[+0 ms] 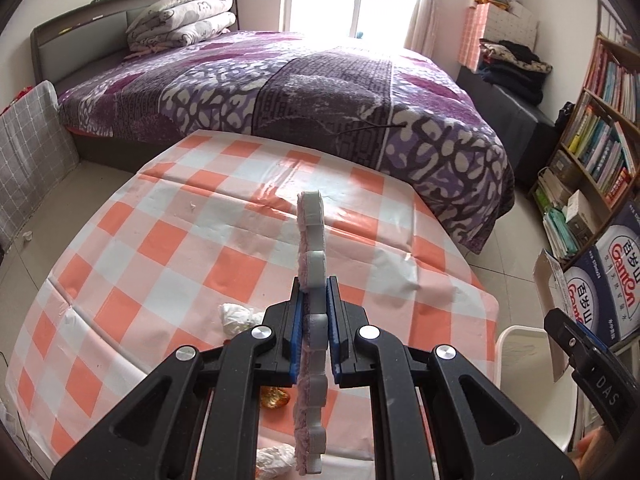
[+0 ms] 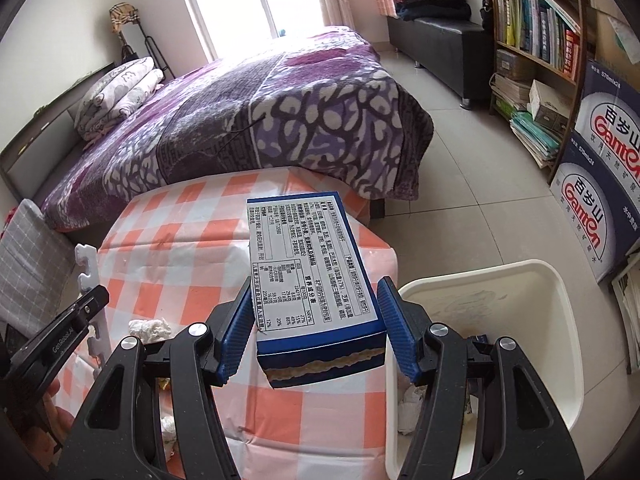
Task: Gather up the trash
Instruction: 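Carry the foam strip and blue box over the bin and open both grippers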
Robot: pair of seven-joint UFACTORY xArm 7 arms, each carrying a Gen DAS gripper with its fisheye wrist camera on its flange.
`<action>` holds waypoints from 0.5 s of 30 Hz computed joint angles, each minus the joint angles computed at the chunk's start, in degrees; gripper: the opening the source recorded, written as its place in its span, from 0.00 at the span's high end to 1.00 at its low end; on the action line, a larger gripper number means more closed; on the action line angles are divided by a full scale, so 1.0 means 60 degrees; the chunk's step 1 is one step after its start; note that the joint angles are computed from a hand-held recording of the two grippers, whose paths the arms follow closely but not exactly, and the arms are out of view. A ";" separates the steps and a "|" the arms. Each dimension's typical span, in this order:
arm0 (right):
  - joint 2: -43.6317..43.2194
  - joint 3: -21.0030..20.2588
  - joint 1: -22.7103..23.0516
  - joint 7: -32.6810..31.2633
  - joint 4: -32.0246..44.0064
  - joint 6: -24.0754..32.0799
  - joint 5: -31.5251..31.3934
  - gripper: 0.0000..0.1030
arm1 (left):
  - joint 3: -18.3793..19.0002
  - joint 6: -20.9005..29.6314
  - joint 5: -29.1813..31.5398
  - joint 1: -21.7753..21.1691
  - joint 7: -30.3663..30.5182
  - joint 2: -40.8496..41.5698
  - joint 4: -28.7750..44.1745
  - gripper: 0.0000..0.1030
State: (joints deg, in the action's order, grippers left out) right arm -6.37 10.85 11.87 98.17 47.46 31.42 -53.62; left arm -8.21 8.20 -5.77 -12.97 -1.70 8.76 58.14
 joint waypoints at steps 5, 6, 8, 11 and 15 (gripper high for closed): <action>-0.0636 -0.0048 -0.0273 0.0176 -0.0583 0.0104 0.0209 0.44 | -0.0297 0.0129 -0.0264 -0.0127 0.0306 0.0004 0.0003 0.89; -0.0766 -0.0036 -0.0348 0.0174 -0.0691 0.0154 0.0283 0.44 | -0.0327 0.0129 -0.0258 -0.0204 0.0321 -0.0019 -0.0027 0.89; -0.1042 -0.0006 -0.0512 0.0177 -0.0924 0.0205 0.0440 0.44 | -0.0399 0.0124 -0.0275 -0.0332 0.0389 -0.0043 -0.0059 0.89; -0.1458 0.0034 -0.0786 0.0101 -0.1293 0.0218 0.0766 0.44 | -0.0509 0.0115 -0.0345 -0.0497 0.0546 -0.0069 -0.0102 0.89; -0.2063 0.0169 -0.1165 -0.0056 -0.1745 0.0437 0.1096 0.44 | -0.0702 0.0121 -0.0531 -0.0713 0.0790 -0.0112 -0.0148 0.89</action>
